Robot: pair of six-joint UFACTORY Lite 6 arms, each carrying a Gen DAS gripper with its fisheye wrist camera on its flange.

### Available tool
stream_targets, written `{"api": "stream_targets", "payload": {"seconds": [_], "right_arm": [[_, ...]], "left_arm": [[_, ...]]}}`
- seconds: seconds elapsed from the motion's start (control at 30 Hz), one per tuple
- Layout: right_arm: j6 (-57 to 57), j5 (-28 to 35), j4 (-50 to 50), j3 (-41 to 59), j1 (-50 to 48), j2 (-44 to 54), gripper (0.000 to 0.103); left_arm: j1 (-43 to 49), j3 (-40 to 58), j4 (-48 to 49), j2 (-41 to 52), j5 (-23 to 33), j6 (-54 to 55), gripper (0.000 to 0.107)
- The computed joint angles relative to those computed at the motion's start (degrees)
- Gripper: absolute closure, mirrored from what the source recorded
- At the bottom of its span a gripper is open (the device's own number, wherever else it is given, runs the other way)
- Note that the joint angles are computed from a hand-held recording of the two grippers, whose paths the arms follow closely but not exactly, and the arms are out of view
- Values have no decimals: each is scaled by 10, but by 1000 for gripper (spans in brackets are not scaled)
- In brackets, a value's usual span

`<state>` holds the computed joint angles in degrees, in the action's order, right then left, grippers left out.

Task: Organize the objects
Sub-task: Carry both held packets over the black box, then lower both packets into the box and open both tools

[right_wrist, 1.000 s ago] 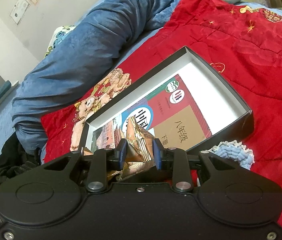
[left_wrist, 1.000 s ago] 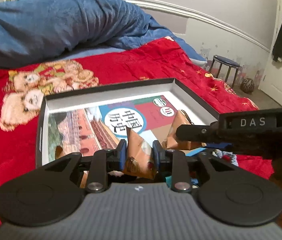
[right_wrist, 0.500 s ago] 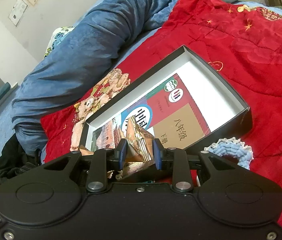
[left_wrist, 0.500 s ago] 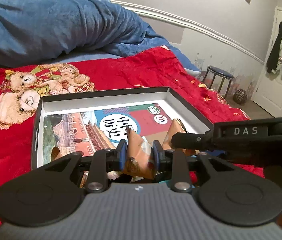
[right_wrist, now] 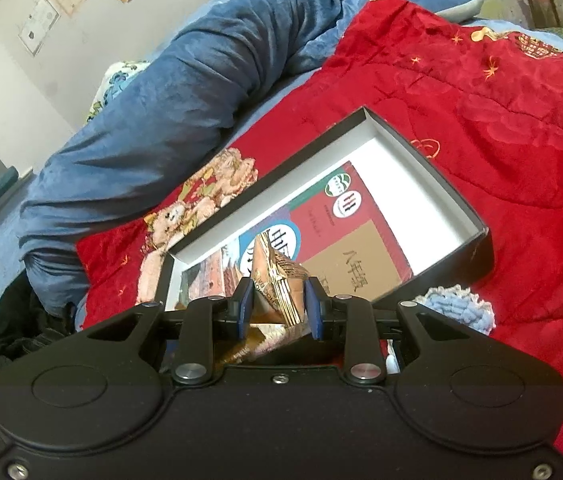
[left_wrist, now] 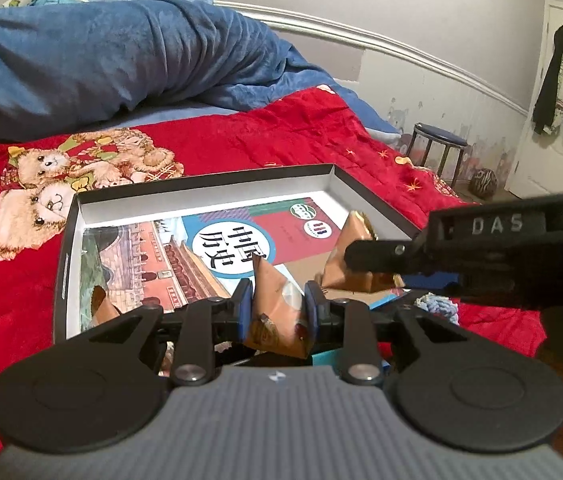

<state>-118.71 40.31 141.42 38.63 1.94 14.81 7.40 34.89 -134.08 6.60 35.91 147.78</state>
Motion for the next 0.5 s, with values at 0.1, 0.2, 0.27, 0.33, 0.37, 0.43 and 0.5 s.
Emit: {"api": "stream_targets", "payload": {"seconds": [0.1, 0.2, 0.27, 0.33, 0.37, 0.43, 0.5], "right_arm": [[1, 3, -7, 5, -2, 7, 76], [-2, -1, -3, 9, 1, 14, 76], [2, 1, -9, 11, -2, 16, 76], [7, 5, -13, 12, -4, 18, 76], [8, 4, -14, 13, -4, 18, 76], [0, -4, -9, 14, 0, 17, 76], [-5, -12, -3, 13, 3, 15, 76]], "left_arm": [[-5, -5, -13, -4, -2, 8, 75], [-12, -5, -26, -4, -9, 18, 74], [-16, 0, -29, -1, -16, 24, 74], [-16, 5, -27, 1, -20, 19, 74], [-16, 6, -28, 2, -20, 20, 74], [-21, 9, -41, 6, -25, 31, 74], [-25, 10, -49, 8, -26, 38, 74]]}}
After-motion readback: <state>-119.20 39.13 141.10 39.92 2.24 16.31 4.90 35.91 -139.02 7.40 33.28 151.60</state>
